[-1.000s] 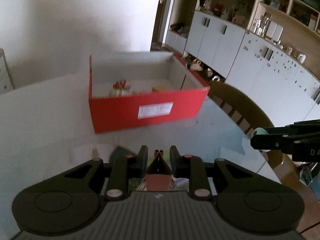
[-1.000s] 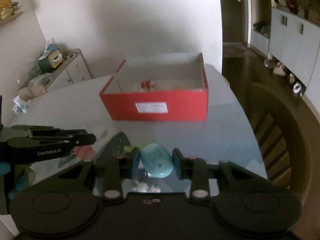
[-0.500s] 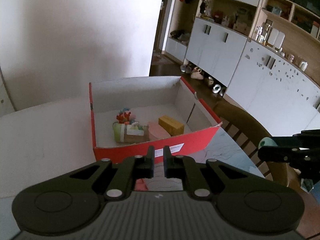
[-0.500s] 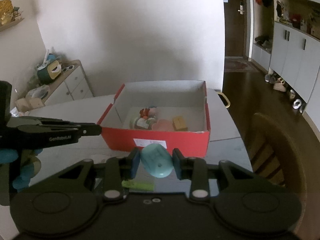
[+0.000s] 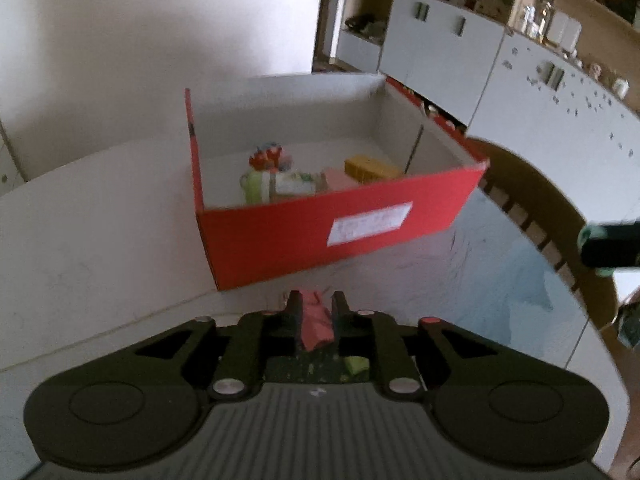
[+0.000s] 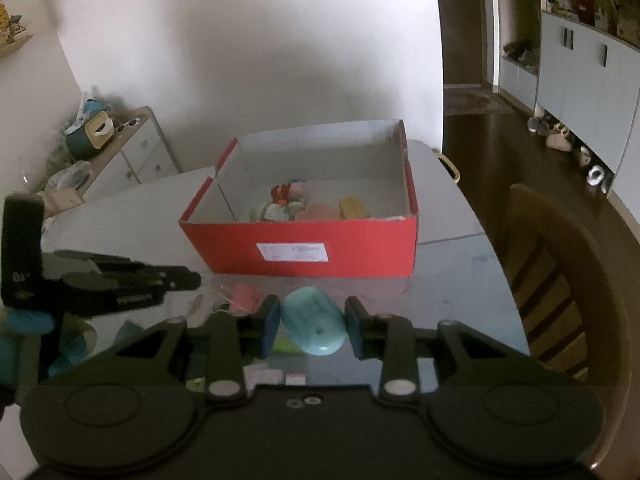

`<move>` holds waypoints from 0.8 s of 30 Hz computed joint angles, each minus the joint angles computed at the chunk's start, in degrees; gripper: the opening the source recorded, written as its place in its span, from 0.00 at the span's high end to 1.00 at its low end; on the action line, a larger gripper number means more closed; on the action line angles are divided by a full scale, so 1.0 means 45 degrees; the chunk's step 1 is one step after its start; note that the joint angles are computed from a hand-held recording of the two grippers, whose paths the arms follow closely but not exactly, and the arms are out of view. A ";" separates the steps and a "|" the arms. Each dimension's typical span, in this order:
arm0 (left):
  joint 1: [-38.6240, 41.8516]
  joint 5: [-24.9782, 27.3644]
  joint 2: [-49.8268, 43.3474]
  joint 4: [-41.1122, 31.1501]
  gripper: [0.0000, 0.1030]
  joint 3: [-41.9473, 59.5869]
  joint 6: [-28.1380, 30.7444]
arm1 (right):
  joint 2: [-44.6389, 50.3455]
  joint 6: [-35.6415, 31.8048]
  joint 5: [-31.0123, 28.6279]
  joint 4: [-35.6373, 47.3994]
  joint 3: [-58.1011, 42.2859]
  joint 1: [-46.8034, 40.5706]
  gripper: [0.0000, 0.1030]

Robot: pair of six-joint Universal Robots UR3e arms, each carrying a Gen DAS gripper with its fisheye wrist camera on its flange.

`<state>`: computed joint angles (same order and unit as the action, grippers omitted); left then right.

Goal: Organize rigid objects

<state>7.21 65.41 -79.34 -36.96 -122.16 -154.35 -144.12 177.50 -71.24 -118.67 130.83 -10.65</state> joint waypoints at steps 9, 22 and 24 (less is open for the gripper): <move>0.0297 -0.0507 -0.0272 0.2707 0.28 -0.2318 0.0246 | -0.0593 0.0328 -0.0262 0.0553 0.0457 0.0084 0.67; -0.2576 0.2988 -0.4338 0.6932 0.30 -0.1230 -0.2541 | -0.0879 0.0774 -0.0787 0.0669 0.0909 0.0039 0.67; -0.2864 0.3415 -0.4754 0.7142 0.38 -0.1023 -0.2843 | -0.0813 0.0837 -0.0863 0.0587 0.0958 0.0068 0.67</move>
<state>-5.68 80.78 -100.73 -4.82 -126.77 -167.14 -147.78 181.27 -75.12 -116.02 135.14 -10.34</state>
